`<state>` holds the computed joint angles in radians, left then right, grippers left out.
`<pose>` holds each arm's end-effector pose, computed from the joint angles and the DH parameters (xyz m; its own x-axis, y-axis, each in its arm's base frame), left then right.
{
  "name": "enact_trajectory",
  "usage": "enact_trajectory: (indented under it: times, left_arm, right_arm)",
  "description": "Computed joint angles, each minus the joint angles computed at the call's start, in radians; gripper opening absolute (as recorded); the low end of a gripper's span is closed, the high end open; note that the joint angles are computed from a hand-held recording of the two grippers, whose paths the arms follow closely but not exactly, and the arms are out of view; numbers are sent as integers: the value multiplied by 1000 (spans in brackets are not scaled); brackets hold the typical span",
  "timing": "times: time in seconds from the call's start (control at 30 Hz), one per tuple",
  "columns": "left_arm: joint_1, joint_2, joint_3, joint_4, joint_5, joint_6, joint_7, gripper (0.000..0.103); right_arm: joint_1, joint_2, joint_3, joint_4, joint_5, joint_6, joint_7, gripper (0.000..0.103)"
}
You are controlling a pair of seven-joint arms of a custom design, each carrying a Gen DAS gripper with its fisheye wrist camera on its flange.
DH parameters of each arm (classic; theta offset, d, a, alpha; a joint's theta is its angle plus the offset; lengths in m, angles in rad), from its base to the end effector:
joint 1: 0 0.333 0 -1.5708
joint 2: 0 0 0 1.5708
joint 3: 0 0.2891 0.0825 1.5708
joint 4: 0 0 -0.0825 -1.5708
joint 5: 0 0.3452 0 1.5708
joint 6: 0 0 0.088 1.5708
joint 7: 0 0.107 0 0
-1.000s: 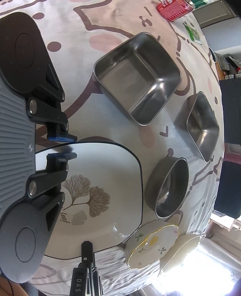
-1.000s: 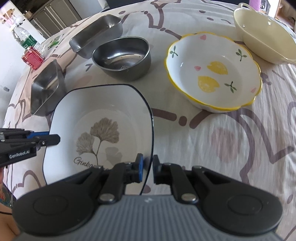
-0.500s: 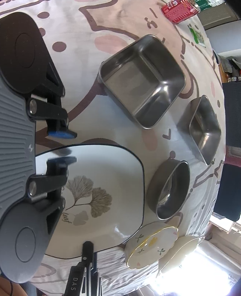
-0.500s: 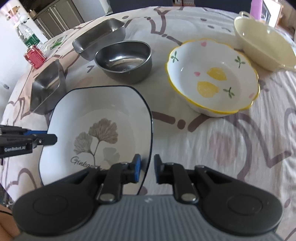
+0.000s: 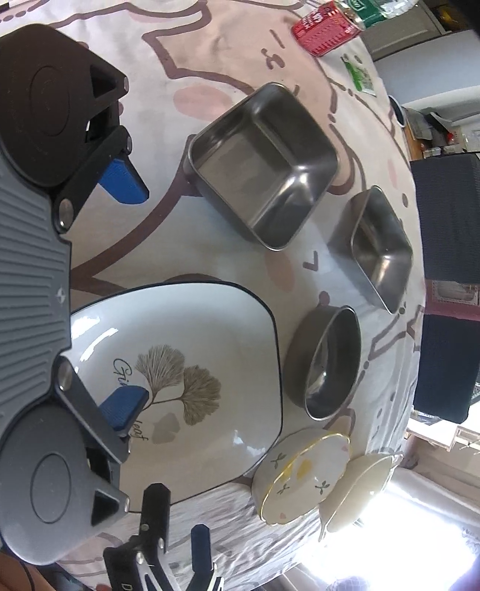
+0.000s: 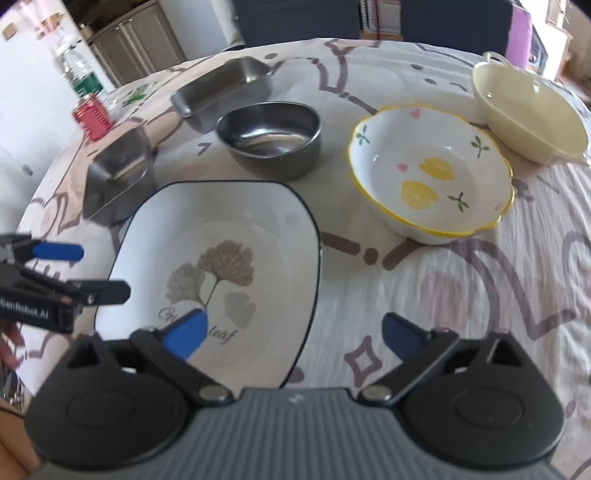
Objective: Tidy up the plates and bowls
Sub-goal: 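Move both tools to the cream two-handled bowl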
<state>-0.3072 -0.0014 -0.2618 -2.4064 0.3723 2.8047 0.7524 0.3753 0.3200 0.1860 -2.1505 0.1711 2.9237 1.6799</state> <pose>0.4080 -0.2815 0.3554 -0.0961 -0.9917 0.0850 -0.9084 0.0524 -0.4148 0.4935 0.2932 0.3066 0.3042 -0.9294 -0.2088 -0.8928 -0.2017 -0.4028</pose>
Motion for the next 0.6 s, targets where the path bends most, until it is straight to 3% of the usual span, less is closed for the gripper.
enact_trajectory:
  times: [0.13,0.33,0.4,0.5,0.6]
  left_arm:
    - [1,-34,-5,-11,53,29,-51,103]
    - [34,-82,-34,-11,159,105,-142,103]
    - [43,-79,-50,26,226,82,-167,103]
    - [38,-51,-54,95,302,81,-172,103]
    - [14,7,-41,192,326,88,-115,103]
  right_arm:
    - [-4,-38,6,-37,21,7,7,103]
    - [36,-155,-50,-166,-50,145,67,103]
    - [85,-194,-127,-190,-154,160,189,103]
    - [149,-244,-256,-209,-426,170,472,103]
    - [140,-268,-306,-189,-628,144,667,103]
